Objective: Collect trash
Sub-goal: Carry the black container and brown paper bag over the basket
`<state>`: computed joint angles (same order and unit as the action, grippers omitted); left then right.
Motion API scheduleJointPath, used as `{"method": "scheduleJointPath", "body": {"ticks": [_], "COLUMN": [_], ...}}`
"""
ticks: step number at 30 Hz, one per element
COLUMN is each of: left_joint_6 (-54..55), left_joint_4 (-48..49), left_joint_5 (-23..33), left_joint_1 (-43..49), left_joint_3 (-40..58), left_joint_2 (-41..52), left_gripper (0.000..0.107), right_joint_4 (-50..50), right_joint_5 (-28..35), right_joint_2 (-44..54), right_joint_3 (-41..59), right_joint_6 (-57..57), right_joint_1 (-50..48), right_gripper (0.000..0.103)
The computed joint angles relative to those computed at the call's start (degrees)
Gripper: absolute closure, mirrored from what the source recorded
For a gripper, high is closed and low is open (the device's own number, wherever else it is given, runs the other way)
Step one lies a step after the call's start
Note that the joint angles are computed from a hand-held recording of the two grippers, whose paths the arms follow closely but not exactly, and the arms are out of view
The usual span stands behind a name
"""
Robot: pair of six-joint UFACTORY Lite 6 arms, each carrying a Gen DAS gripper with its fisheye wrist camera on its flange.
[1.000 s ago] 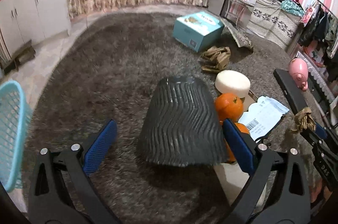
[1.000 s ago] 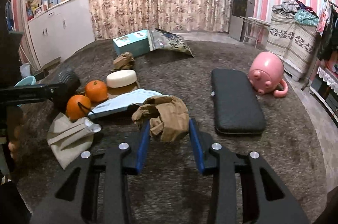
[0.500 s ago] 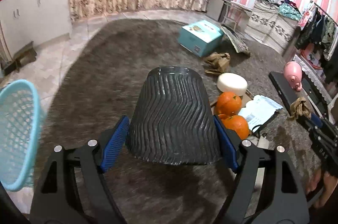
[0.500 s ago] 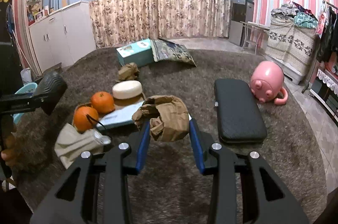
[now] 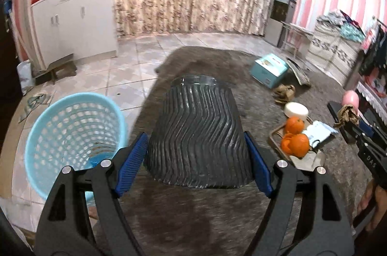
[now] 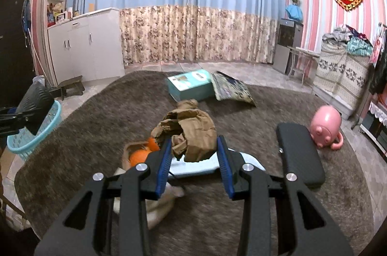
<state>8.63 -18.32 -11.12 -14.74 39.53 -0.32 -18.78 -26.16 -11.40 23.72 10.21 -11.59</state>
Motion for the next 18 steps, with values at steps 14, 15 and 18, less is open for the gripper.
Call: {"method": "scheduleJointPath", "body": {"ticks": [14, 15, 18], "left_joint_6": [-24.7, -27.05, -31.45], "left_joint_4": [31.28, 33.98, 39.47], "left_joint_5": [0.48, 0.42, -0.23], "left_joint_1": [16.92, 18.0, 21.17], "left_joint_3": [-6.03, -6.05, -6.14], "left_joint_2": [-9.14, -9.34, -9.46], "left_gripper": [0.03, 0.03, 0.03], "right_joint_4": [36.59, 38.5, 41.17], "right_joint_5": [-0.44, -0.84, -1.01], "right_joint_2": [3.8, 4.92, 7.64], "right_joint_3": [7.13, 8.28, 11.29], "right_joint_6": [-24.38, -25.66, -27.2], "right_joint_1": [24.67, 26.51, 29.77], "right_gripper": [0.066, 0.066, 0.066]}}
